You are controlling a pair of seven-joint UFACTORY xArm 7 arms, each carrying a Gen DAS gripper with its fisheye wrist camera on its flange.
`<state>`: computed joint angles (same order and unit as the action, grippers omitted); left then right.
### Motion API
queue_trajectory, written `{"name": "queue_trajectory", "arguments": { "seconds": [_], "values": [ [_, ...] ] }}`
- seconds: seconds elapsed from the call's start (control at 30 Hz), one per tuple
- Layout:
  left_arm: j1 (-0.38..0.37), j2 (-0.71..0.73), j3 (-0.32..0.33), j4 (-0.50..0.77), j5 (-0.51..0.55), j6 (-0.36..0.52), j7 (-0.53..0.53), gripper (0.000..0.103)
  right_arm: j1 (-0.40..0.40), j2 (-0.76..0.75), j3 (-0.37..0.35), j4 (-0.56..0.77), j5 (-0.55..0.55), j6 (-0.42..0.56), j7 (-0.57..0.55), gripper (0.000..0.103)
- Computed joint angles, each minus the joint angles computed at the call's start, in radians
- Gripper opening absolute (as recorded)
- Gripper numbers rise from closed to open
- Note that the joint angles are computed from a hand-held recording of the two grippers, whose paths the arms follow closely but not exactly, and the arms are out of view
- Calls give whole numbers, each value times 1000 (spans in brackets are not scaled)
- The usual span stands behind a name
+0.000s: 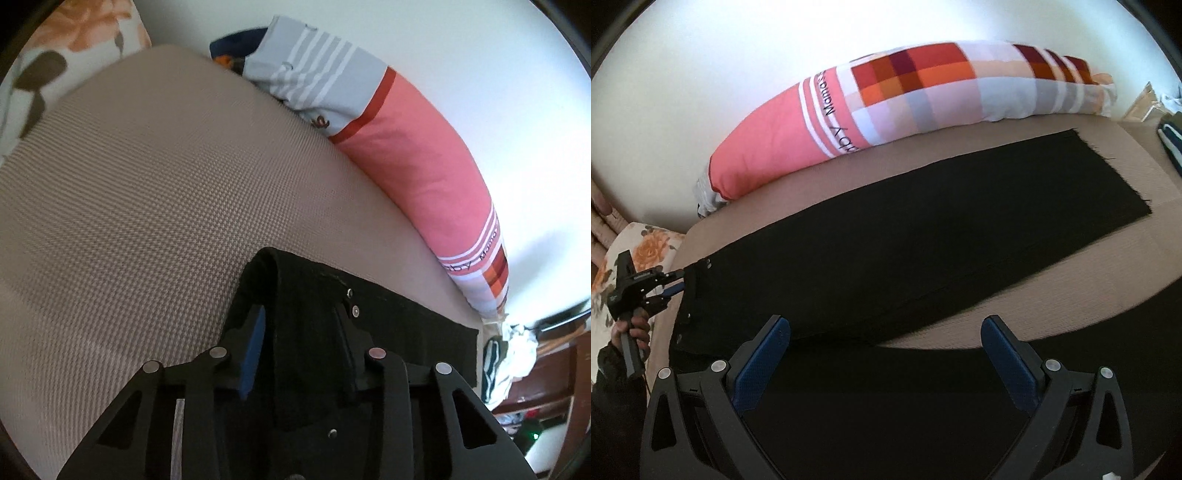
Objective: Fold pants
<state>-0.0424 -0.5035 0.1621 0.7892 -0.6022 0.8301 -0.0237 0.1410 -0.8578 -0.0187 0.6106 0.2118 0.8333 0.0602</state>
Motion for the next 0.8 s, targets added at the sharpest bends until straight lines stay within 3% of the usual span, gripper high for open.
{"name": "queue_trajectory", "arguments": {
  "seconds": [0.23,0.5,0.6,0.67,0.8],
  "values": [
    [-39,44,46,36,-123,21,123,25,42,109,13,36,21,-71,-17,103],
    [-25,165,17,100,-213,32,188,25,101,267,4,124,62,-147,-102,103],
    [-17,186,-12,99,-244,0,187,23,128,341,-7,186,85,-153,-175,103],
    [-15,180,-31,89,-251,-34,190,11,142,398,-14,237,102,-147,-241,103],
    [-34,112,-46,61,-241,-90,224,9,168,538,-37,383,145,-77,-467,103]
  ]
}}
